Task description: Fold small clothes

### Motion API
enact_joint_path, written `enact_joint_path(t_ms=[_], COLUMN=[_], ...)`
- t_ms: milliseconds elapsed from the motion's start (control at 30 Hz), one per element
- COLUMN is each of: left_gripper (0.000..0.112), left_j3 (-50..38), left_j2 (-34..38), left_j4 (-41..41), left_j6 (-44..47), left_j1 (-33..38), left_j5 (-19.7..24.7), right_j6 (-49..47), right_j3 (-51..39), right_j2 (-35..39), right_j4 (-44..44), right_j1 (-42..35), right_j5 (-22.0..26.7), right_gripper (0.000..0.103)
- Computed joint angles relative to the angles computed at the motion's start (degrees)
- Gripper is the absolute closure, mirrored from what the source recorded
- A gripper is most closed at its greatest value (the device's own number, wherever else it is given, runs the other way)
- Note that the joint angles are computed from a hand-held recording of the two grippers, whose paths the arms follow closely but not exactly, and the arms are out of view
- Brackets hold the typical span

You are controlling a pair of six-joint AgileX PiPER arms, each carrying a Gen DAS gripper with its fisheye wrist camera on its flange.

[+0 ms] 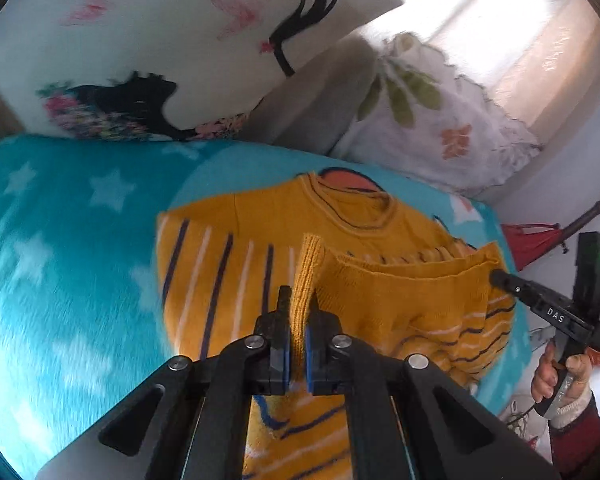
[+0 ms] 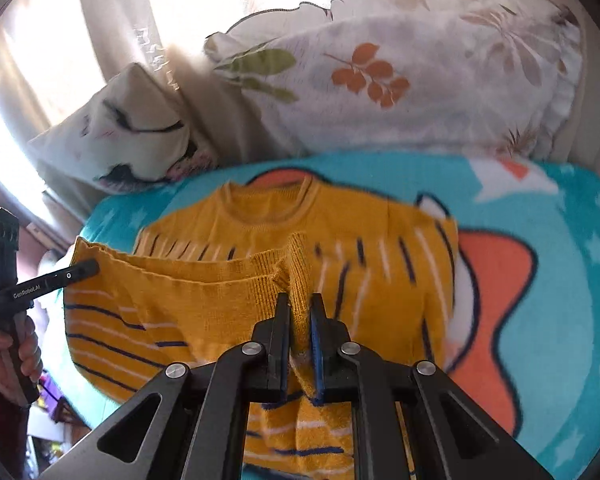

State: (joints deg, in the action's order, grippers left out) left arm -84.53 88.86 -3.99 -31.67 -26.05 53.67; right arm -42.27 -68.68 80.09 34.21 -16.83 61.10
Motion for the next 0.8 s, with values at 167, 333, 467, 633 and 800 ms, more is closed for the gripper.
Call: enact_joint_path(t_ms=[167, 333, 467, 633, 800], left_gripper=[0.108, 0.103, 0.088, 0.069, 0.06], left_j3=[-5.1, -4.3, -1.9, -1.3, 0.5], left_j2=[9.3, 12.9, 11.6, 7.1, 1.0], left_j4=[-0.9, -5.2, -10.3, -7.5, -3.8], left_j6=[2.8, 4.2, 6.8, 4.9, 1.5], left_j1=[2.9, 5.6, 8.9, 10.0, 6.4], left_j5=[1.0, -0.6, -2.6, -2.3, 0.1], right_j6=[9.3, 15.5, 18.9, 17.5, 6.8], right_j3=[-4.0, -6.7, -9.8, -11.5, -6.2], right_j2=[8.1, 15.6, 19.6, 16.8, 8.8], right_j4=[-9.7, -14.5, -15.9, -11.8, -2.4], right_j1=[7.3, 7.6, 5.5, -0.3, -6.8], right_j5=[-8.2, -10.6, -10.6, -8.2, -2.1], right_gripper=[0.094, 0.091, 0.075, 0.069, 0.069])
